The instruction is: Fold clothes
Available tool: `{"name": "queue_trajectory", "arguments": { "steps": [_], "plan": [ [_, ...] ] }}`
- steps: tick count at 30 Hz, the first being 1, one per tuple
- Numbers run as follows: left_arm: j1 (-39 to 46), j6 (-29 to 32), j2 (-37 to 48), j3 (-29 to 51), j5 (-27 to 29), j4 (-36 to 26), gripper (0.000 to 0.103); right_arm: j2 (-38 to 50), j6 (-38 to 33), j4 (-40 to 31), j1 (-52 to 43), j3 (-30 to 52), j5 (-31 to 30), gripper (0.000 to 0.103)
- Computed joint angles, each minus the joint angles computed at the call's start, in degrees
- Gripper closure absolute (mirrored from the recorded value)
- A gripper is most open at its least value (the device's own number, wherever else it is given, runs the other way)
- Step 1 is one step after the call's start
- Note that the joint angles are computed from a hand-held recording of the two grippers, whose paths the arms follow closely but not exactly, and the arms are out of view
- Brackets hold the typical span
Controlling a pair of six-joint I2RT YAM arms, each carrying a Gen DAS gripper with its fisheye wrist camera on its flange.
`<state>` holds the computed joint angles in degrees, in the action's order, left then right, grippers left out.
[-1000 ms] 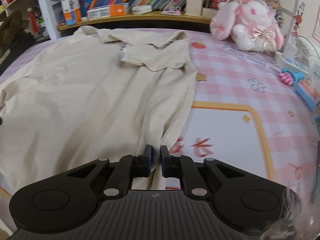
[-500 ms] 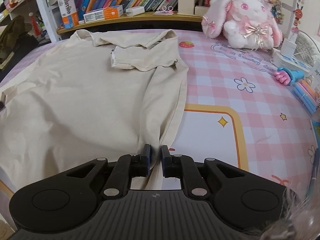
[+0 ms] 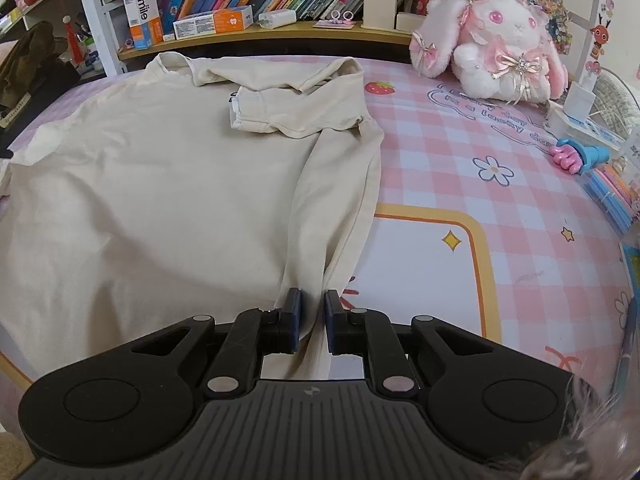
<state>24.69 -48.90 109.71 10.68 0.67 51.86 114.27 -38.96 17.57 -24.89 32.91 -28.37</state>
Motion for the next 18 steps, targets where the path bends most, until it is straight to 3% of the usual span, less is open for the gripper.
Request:
{"name": "queue_trajectory", "arguments": {
  "steps": [5,6,18],
  "plan": [
    [4.66,3.90,2.23,5.03,2.79,-4.45,0.089,-2.42,2.51,2.31,1.48,-3.74,1.95,0.092],
    [5.65,4.98,2.77,5.99,3.14,-5.14,0.095,-2.97,3.14,2.81,1.91,-4.60,2.35,0.092],
    [13.06,22.97,2.69,14.26,2.11,-9.87,0.097,-10.53,11.80,9.48,13.95,-16.38,7.02,0.093]
  ]
}}
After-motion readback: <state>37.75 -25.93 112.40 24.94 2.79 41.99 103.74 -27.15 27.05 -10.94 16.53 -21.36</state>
